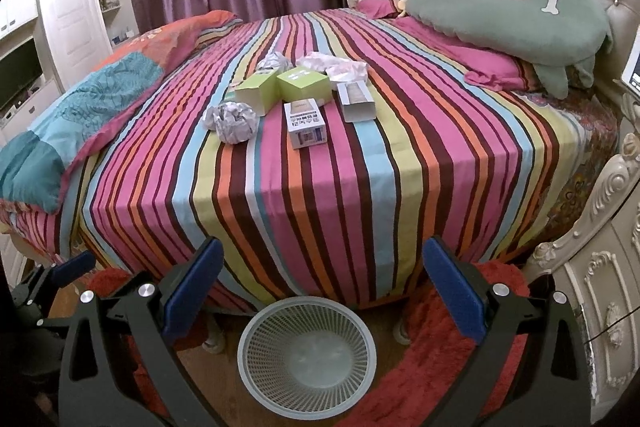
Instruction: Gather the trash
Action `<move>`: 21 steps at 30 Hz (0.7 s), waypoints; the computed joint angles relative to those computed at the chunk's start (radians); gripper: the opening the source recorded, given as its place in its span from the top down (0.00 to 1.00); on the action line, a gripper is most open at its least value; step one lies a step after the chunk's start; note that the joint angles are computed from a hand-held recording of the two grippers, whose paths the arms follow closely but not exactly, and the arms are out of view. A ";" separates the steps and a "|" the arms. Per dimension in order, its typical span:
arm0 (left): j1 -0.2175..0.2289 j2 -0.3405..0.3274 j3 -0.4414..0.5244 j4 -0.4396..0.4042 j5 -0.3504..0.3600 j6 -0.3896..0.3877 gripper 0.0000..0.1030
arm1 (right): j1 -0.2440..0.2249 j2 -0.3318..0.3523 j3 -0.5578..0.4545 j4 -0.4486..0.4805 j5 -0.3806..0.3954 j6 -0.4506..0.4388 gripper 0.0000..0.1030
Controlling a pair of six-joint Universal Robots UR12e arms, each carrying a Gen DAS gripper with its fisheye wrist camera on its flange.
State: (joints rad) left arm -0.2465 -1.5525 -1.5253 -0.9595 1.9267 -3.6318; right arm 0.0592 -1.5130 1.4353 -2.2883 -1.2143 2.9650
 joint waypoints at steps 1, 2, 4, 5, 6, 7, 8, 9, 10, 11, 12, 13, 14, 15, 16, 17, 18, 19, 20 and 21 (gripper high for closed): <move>0.000 -0.001 0.000 -0.002 0.002 -0.002 0.06 | 0.000 0.000 0.000 -0.001 -0.001 -0.002 0.07; 0.000 0.001 -0.002 0.000 0.003 -0.004 0.06 | 0.003 0.001 0.000 0.000 -0.006 -0.008 0.07; 0.004 0.002 -0.004 0.001 -0.003 -0.012 0.06 | 0.006 0.002 -0.002 0.008 -0.018 -0.016 0.07; 0.006 0.004 -0.006 0.001 -0.007 -0.019 0.06 | 0.007 0.003 -0.003 0.014 -0.019 -0.019 0.07; 0.008 0.004 -0.006 -0.001 -0.011 -0.024 0.06 | 0.007 0.004 -0.003 0.018 -0.018 -0.021 0.07; 0.010 0.004 -0.006 -0.002 -0.015 -0.027 0.06 | 0.006 0.005 -0.003 0.018 -0.019 -0.019 0.07; 0.012 0.006 -0.009 -0.003 -0.021 -0.031 0.06 | 0.006 0.005 -0.002 0.013 -0.022 -0.015 0.07; 0.014 0.004 -0.007 -0.006 -0.024 -0.031 0.06 | 0.006 0.006 -0.002 0.010 -0.024 -0.011 0.07; 0.015 0.003 -0.005 -0.010 -0.025 -0.031 0.06 | 0.004 0.007 -0.002 0.007 -0.022 -0.008 0.07; 0.016 0.002 -0.004 -0.015 -0.025 -0.031 0.06 | 0.002 0.008 -0.002 0.006 -0.016 -0.008 0.07; 0.016 0.000 -0.003 -0.019 -0.025 -0.031 0.06 | 0.001 0.010 -0.002 0.002 -0.012 -0.008 0.07; 0.018 -0.002 -0.002 -0.021 -0.026 -0.032 0.06 | 0.001 0.012 -0.003 -0.001 -0.013 -0.008 0.07; 0.020 -0.004 0.001 -0.022 -0.030 -0.032 0.06 | 0.003 0.015 -0.004 -0.004 -0.017 -0.011 0.07; 0.024 -0.005 0.000 -0.018 -0.042 -0.029 0.06 | 0.005 0.018 -0.006 -0.003 -0.021 -0.014 0.07; 0.029 -0.005 -0.002 -0.011 -0.054 -0.025 0.06 | 0.006 0.022 -0.009 -0.003 -0.020 -0.016 0.07; 0.035 -0.005 -0.007 -0.001 -0.068 -0.022 0.06 | 0.008 0.027 -0.011 -0.001 -0.018 -0.015 0.07; 0.039 -0.006 -0.008 0.003 -0.074 -0.021 0.06 | 0.009 0.031 -0.014 0.002 -0.014 -0.013 0.08; 0.040 -0.008 -0.007 0.001 -0.074 -0.021 0.06 | 0.009 0.035 -0.017 0.006 -0.008 -0.011 0.07; 0.043 -0.012 -0.004 -0.007 -0.066 -0.024 0.06 | 0.011 0.041 -0.022 0.014 -0.005 -0.010 0.07; 0.045 -0.015 -0.001 -0.013 -0.060 -0.029 0.06 | 0.012 0.045 -0.026 0.020 -0.001 -0.011 0.07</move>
State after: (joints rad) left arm -0.2010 -1.5680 -1.5265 -0.9727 1.8663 -3.6604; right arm 0.0711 -1.4676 1.4090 -2.2687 -1.2154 2.9538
